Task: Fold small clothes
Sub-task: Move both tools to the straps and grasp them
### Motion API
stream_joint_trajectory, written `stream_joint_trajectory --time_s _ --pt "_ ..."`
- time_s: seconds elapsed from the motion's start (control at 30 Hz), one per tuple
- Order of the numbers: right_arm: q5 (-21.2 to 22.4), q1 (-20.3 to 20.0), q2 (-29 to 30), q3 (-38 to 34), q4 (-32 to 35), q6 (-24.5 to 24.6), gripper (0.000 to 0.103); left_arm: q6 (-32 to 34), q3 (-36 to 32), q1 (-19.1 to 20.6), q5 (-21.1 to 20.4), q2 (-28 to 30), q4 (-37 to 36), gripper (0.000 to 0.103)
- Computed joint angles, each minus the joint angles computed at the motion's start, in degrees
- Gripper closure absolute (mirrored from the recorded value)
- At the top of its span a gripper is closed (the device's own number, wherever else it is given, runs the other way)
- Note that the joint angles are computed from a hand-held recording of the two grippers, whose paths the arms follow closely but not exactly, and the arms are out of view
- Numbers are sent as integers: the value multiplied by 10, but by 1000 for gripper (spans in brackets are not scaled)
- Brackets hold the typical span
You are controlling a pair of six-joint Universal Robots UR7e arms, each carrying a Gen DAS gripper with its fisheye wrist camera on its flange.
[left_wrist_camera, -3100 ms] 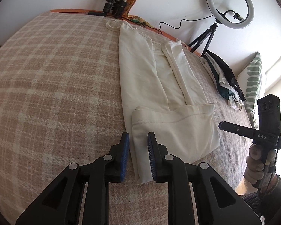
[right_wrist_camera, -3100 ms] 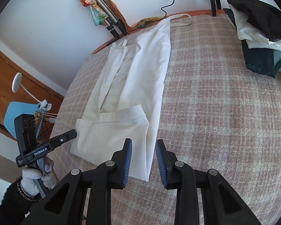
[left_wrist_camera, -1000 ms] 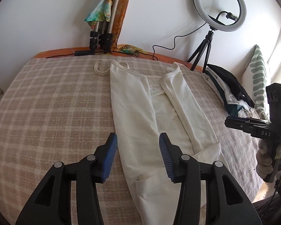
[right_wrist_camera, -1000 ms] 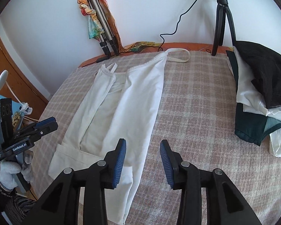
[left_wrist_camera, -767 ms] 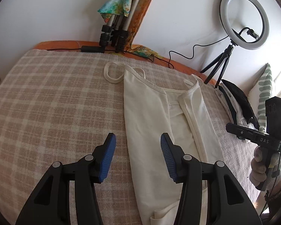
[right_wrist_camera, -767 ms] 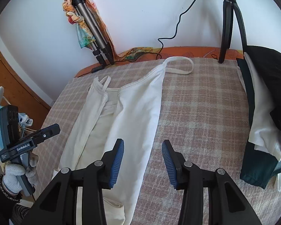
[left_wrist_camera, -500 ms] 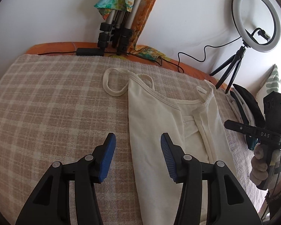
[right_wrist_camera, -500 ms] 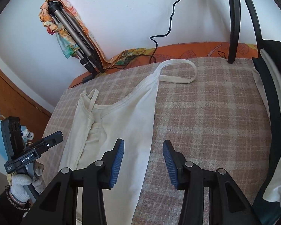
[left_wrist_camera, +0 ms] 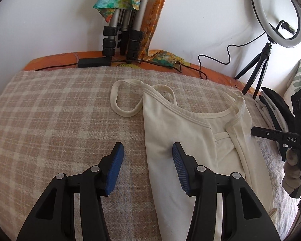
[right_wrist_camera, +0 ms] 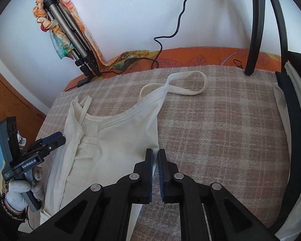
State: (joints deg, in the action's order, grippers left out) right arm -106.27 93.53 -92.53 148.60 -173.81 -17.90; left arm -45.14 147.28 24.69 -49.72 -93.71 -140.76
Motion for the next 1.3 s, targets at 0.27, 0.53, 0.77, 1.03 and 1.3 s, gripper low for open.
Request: stream_joint_trajectory --time_s 0.27,0.53,0.77,1.03,1.3 --pt "56 -16 7 -25 13 -22 60 67 -27 75 -41 50 -119 54" --pt "10 -10 84 -46 -68 -27 76 97 -47 59 28 119 -108 77" --pt "-1 -1 95 -51 -72 -40 103 105 -43 75 0 120 -151 96" --pt "30 7 49 -38 -55 -30 103 76 -18 44 0 63 -158 97" --pt "28 59 -37 -18 -4 -6 103 -9 -4 -46 23 -38 -39 97"
